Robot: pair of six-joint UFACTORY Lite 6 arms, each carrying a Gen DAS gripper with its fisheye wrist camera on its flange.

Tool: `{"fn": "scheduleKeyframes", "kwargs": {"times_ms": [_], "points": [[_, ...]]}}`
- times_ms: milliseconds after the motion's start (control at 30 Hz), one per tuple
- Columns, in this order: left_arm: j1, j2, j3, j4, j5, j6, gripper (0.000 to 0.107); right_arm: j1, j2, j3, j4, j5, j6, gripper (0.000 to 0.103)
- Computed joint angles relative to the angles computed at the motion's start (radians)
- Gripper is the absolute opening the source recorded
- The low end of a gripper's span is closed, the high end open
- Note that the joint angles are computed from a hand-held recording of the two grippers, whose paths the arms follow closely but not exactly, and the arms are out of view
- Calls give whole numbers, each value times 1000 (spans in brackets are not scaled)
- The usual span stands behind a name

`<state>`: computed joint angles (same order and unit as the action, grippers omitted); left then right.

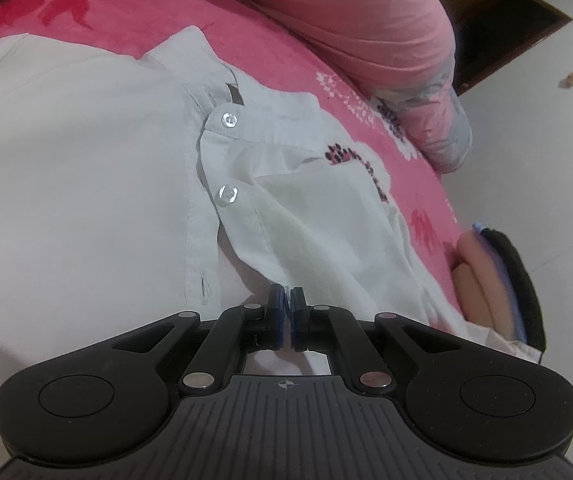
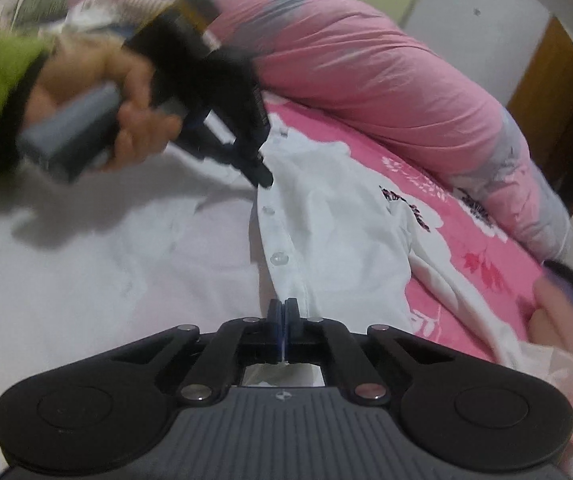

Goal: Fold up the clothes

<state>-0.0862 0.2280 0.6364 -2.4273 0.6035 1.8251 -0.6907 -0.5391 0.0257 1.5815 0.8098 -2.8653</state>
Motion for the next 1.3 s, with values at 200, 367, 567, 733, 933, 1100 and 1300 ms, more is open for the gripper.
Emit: {"fn": "scheduleKeyframes", "kwargs": {"times_ms": [200, 367, 567, 733, 933, 1100, 1300], "points": [[37, -79, -50, 52, 9, -29, 1, -117, 55, 162, -333, 179, 426, 0], [79, -143, -95, 97, -5, -62, 0, -84, 178, 293, -463, 249, 642, 0], [134, -189, -153, 118, -2, -50, 0, 24, 205, 317, -517, 184, 688, 0], [185, -182, -177, 132, 24, -46, 0, 62, 202, 321, -556, 199, 708, 0], [244, -186, -190, 181, 29, -53, 0, 67, 190, 302, -610, 195, 744, 0], [232, -154, -157, 222, -33, -56, 0, 44, 182, 286, -635, 188, 773, 0], [225, -301, -242, 193, -102, -21, 11, 15, 229, 406, -636, 250, 825, 2]]}}
